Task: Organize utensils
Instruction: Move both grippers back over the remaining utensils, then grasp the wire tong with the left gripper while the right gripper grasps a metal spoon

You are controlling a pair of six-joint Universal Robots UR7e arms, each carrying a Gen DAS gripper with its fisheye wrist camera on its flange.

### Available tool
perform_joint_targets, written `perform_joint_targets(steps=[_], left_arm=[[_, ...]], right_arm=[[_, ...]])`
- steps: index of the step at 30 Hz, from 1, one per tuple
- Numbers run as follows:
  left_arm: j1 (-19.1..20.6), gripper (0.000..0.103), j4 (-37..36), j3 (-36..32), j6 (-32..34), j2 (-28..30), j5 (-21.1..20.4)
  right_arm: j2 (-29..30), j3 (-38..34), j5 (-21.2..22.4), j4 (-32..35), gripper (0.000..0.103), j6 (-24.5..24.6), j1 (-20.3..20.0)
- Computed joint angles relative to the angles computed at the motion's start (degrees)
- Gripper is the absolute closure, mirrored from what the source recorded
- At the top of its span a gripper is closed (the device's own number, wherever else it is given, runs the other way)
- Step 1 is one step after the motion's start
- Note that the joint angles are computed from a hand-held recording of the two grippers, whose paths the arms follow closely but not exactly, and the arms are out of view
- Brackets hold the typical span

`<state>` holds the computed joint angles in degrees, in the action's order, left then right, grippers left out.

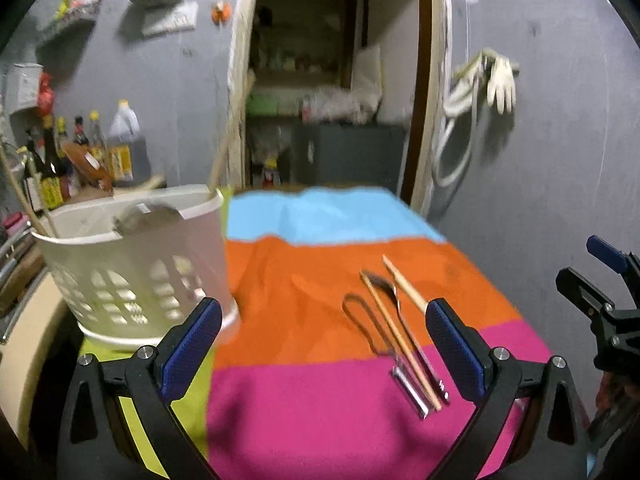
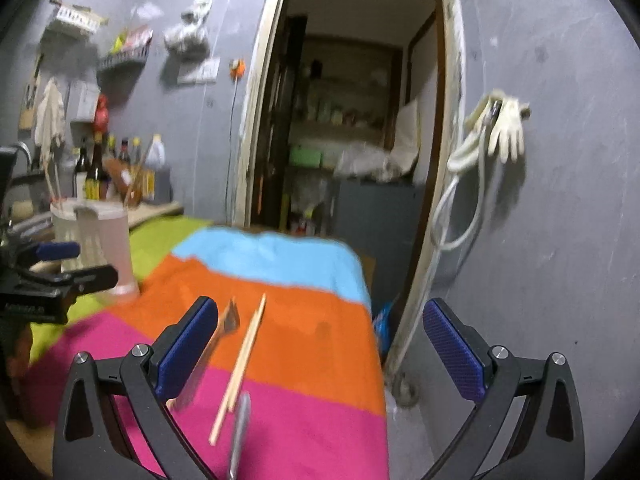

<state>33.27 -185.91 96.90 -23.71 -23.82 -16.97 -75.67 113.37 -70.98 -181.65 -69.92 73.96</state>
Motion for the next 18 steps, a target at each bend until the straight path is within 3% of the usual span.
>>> perform_joint_targets(steps=[5, 8, 11, 14, 18], left_arm=[[2.2, 0.003, 17.56, -0.86, -11.25, -2.25, -4.99], [3.22, 0.004, 22.04, -2.0, -12.82, -2.52, -7.63], [4.22, 0.007, 25.13, -3.69, -13.08, -2.64, -10.13], [5.17, 0.016, 27.34, -5.05, -12.75, -2.57, -13.11], [6.41, 0.029, 29.22, -6.7, -12.38, -2.51, -16.32]], right_arm=[[0.34, -1.89, -8.31, 6.79, 0.031, -2.19, 0.72], [0.45, -2.77, -13.01, 10.95, 0.051, -2.7, 1.24], [0.06, -3.41, -17.46, 15.53, 0.064, -2.9, 1.9], [-0.78, -3.43, -19.67, 19.8, 0.071, -3.57, 2.02], [-1.43, -3.42, -22.91, 25.18, 0.072, -3.64, 2.31]])
